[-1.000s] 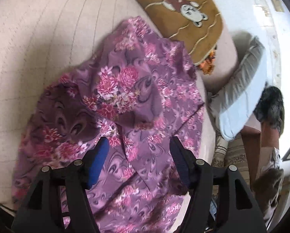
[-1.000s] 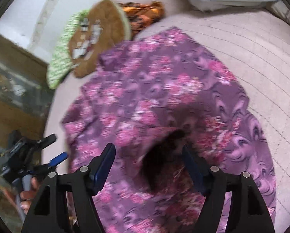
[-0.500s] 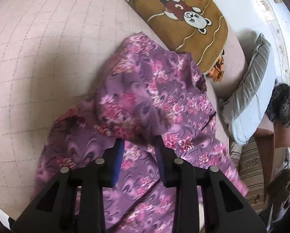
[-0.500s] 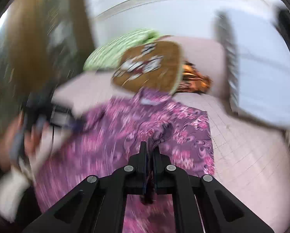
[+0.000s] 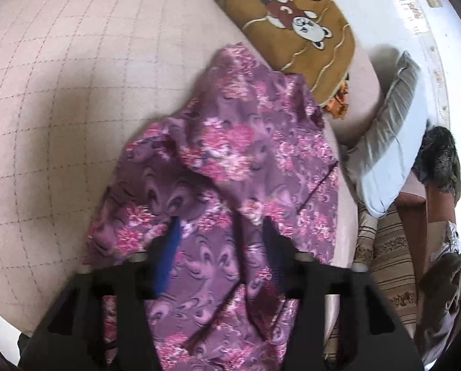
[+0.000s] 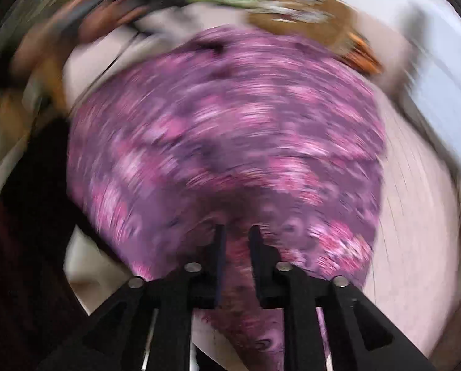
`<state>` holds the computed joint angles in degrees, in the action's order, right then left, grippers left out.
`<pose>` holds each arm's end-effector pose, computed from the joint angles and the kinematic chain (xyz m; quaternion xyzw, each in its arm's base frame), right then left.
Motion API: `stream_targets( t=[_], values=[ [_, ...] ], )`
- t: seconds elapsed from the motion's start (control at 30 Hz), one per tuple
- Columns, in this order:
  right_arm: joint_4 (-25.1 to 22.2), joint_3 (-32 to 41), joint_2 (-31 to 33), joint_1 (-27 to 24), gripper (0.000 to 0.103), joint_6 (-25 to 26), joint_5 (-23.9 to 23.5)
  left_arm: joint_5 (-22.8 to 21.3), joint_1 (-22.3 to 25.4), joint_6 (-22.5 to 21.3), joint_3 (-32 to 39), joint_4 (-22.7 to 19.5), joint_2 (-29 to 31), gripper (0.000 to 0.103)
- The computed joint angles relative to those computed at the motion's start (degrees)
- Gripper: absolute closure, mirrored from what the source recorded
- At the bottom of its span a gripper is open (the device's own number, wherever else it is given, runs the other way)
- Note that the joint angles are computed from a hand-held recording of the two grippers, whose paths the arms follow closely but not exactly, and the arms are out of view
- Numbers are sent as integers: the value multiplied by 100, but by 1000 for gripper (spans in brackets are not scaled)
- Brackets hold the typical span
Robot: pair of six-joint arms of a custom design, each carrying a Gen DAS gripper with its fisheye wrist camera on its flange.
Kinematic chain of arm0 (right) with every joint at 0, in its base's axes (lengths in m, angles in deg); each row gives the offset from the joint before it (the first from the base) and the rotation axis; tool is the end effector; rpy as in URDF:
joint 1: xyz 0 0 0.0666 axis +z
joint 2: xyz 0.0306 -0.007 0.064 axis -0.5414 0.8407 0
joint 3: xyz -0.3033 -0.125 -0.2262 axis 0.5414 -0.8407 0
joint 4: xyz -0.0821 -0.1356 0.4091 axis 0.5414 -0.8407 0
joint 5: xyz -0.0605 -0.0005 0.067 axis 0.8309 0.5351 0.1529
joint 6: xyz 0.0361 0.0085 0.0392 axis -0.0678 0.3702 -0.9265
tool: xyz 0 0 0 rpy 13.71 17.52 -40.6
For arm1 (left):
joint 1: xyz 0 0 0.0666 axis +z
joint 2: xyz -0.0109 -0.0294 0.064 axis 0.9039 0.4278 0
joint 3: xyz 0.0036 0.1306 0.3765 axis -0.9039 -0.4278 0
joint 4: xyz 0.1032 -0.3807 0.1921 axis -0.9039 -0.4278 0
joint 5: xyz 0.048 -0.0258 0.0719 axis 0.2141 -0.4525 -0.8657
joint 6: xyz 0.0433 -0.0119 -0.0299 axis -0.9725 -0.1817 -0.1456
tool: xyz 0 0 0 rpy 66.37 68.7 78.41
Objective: Fold small clothes
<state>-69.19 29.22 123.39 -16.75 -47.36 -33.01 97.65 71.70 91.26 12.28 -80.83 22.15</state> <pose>0.4550 0.1383 0.5385 -0.3993 0.8838 0.0806 0.2301 0.5212 0.0488 0.5531 -0.3482 0.8804 -0.2716 0.1727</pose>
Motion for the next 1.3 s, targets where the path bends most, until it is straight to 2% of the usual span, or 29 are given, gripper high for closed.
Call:
stream_targets(
  t=[0.03,0.07,0.13,0.17,0.23,0.3,0.37,0.4,0.43,0.47,0.5,0.57,0.63,0.7,0.8,0.9,1.03,1.1,1.13,1.2,1.23,1.3],
  values=[
    [-84,292,246,-207,61,-799,-349,12,-15,66,16,68,5,43],
    [-159,499,445,-330,55,-1344,-658,84,-23,122,9,168,7,42],
    [-224,824,855,-532,55,-2421,-1545,232,-48,244,51,288,83,41],
    [-247,918,1006,-544,54,-2740,-1754,266,-63,298,106,277,151,41],
    [-289,1092,1295,-476,55,-3288,-1963,345,-90,352,232,228,316,41],
    [-198,1141,1428,-381,54,-3651,-1801,326,-122,360,381,110,509,40],
    [-326,1324,1655,-276,55,-3742,-1724,253,-170,313,590,-152,739,40],
    [-448,1395,1737,-222,60,-3609,-1823,236,-194,290,663,-231,817,40],
    [-611,1488,1795,-154,81,-3332,-1805,178,-222,218,756,-327,890,40],
    [-742,1579,1829,-84,94,-3024,-1639,82,-247,149,839,-396,929,40],
    [-830,1673,1821,-17,94,-2657,-1437,34,-260,85,849,-368,910,40],
    [-669,1802,1729,-40,94,-2378,-1281,-103,-277,-31,831,-273,811,40],
    [-223,1950,1588,-211,94,-2435,-1144,-229,-282,-180,853,-349,760,40],
    [85,2084,1553,-342,94,-2428,-780,-340,-299,-400,842,-500,750,40],
    [-195,2181,1683,-576,94,-2367,-590,-406,-290,-507,693,-605,718,40],
    [-441,2008,1832,-632,93,-2386,-324,-86,-226,-230,399,-332,584,40],
    [-311,1844,1790,-752,91,-2871,-837,141,-301,-242,521,-442,746,39],
    [-188,1867,1796,-830,92,-3098,-1345,-81,-378,-239,626,-448,827,39],
    [-11,1802,1744,-898,92,-3436,-1831,-277,-421,-245,684,-459,869,39],
    [179,1717,1724,-1000,92,-3900,-2314,-492,-472,-278,765,-594,963,39],
    [182,1703,1758,-1021,92,-4065,-2358,-498,-469,-310,744,-606,969,40],
    [-85,1680,1831,-1040,92,-4037,-2051,-517,-474,-420,768,-644,964,39]
  ],
)
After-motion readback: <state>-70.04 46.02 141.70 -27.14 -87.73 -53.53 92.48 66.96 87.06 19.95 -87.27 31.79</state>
